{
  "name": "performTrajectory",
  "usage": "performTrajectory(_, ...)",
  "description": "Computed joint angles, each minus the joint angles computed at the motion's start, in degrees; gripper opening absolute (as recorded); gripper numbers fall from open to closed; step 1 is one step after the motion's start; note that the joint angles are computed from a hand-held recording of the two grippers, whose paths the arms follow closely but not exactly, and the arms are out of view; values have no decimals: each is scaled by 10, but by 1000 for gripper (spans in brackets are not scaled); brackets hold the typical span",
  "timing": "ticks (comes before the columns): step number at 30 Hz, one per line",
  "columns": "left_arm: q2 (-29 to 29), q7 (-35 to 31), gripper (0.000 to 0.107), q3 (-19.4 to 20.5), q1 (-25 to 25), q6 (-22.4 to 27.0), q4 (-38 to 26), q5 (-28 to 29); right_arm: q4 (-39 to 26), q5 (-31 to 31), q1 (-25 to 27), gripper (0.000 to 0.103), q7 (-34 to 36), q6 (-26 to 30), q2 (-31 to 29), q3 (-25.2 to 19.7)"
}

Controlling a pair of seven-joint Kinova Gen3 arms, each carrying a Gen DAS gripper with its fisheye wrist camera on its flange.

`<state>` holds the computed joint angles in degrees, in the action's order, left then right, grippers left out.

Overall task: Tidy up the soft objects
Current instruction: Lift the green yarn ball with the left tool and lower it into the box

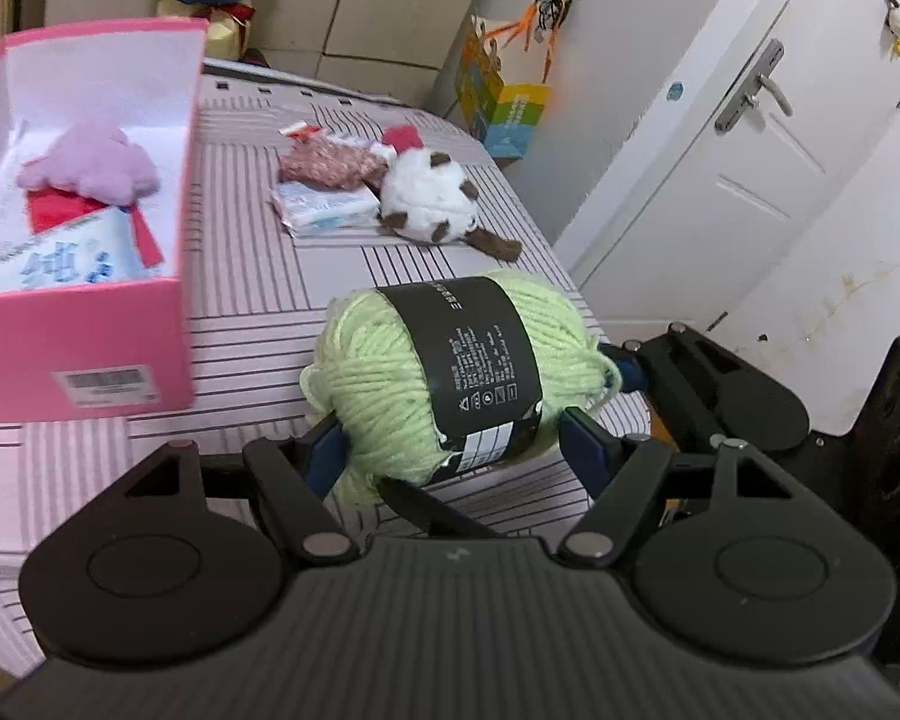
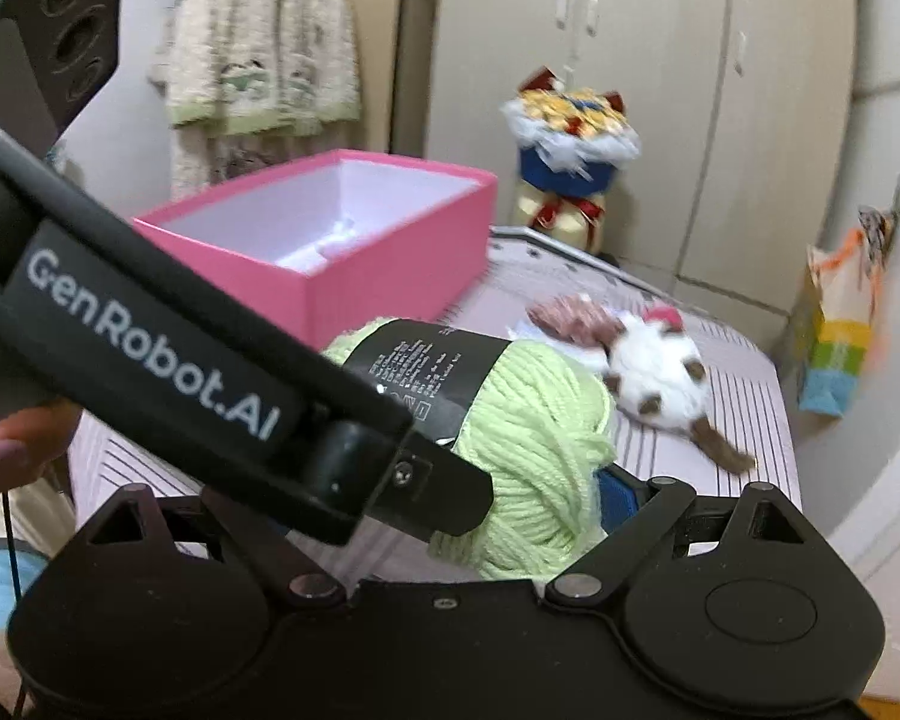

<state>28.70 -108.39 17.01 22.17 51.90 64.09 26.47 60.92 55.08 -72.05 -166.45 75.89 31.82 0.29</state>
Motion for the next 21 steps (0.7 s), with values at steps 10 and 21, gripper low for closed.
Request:
performTrajectory(10, -70, -25, 73, -10, -38, -2, 35, 14, -62, 13, -8, 95, 89, -35, 3, 11)
performTrajectory(21, -83, -44, 73, -25, -64, -12, 10, 13, -90, -21, 43, 95, 108, -154, 5, 27)
